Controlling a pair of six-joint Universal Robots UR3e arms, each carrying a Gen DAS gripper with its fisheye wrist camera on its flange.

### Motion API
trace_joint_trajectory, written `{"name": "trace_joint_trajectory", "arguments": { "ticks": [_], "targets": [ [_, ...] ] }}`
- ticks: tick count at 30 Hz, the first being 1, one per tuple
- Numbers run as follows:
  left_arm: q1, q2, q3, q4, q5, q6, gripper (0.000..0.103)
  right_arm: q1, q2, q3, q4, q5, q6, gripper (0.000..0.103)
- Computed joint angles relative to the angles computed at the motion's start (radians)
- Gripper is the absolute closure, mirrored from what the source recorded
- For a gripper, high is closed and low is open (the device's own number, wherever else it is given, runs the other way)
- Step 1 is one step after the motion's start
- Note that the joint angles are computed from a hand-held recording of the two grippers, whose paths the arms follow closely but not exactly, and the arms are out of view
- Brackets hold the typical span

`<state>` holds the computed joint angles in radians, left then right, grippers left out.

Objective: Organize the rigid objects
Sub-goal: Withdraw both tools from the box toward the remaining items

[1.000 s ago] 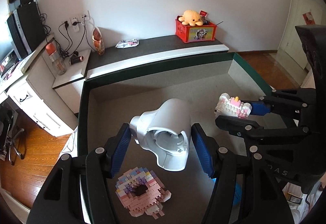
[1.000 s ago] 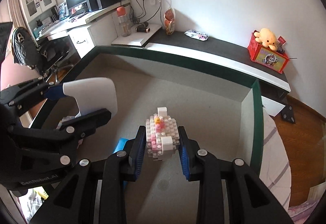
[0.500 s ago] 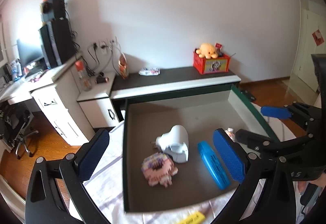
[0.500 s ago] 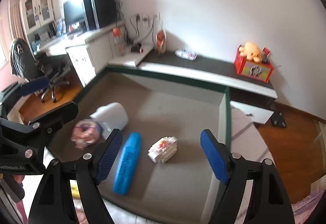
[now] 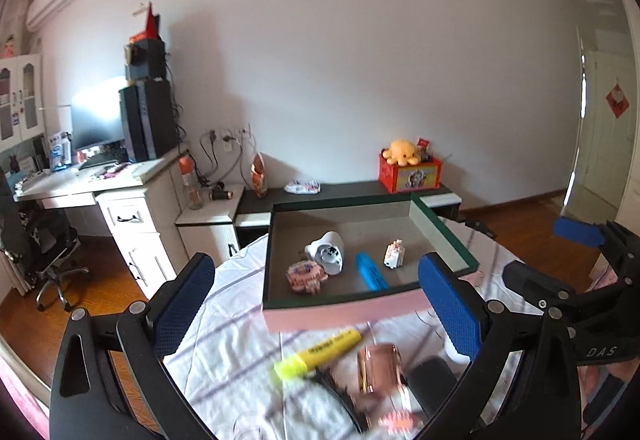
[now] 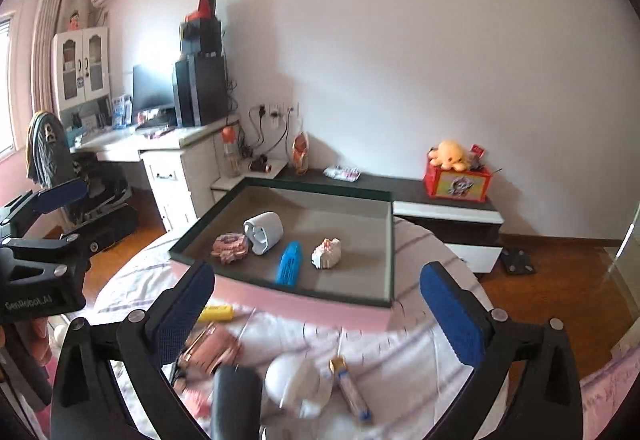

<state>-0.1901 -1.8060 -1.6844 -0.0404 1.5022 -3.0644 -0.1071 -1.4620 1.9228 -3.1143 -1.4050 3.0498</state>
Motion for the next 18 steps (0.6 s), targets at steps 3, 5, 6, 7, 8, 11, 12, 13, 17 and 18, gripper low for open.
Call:
{"name": "trace_joint_trajectory", "arguments": {
  "ticks": [3, 5, 6, 7, 8, 11, 12, 13, 17, 18],
  "targets": [
    [-0.005, 0.109, -0.155, 0.066, 0.034, -0.013, 0.0, 0.016, -0.109, 0.142, -0.07, -0.04, 0.014, 0.0],
    [0.001, 0.176, -0.24, 0.09, 0.035, -0.02, 0.0, 0.042, -0.176, 0.22, -0.107, -0.087, 0.014, 0.0],
    [0.002, 0.206, -0.279, 0.104, 0.039, -0.019, 0.0, 0.052, -0.202, 0.246, -0.111, -0.104, 0.012, 0.0],
    [0.003, 0.239, -0.32, 0.12, 0.045, -0.017, 0.0, 0.063, -0.232, 0.276, -0.114, -0.121, 0.012, 0.0],
    [0.0, 0.253, -0.338, 0.124, 0.055, -0.014, 0.0, 0.064, -0.258, 0.298, -0.113, -0.122, 0.012, 0.0],
    [-0.007, 0.311, -0.407, 0.147, 0.088, -0.004, 0.0, 0.06, -0.337, 0.357, -0.097, -0.111, 0.023, 0.0],
    [-0.003, 0.327, -0.423, 0.15, 0.086, 0.001, 0.0, 0.06, -0.36, 0.376, -0.097, -0.113, 0.026, 0.0],
    [0.005, 0.349, -0.441, 0.146, 0.075, 0.004, 0.0, 0.062, -0.383, 0.39, -0.089, -0.117, 0.025, 0.0],
    [0.04, 0.417, -0.506, 0.132, 0.024, 0.014, 0.0, 0.078, -0.428, 0.43, -0.079, -0.147, 0.03, 0.0],
    [0.05, 0.433, -0.52, 0.124, 0.007, 0.016, 0.0, 0.077, -0.443, 0.445, -0.078, -0.146, 0.032, 0.0]
  ]
}}
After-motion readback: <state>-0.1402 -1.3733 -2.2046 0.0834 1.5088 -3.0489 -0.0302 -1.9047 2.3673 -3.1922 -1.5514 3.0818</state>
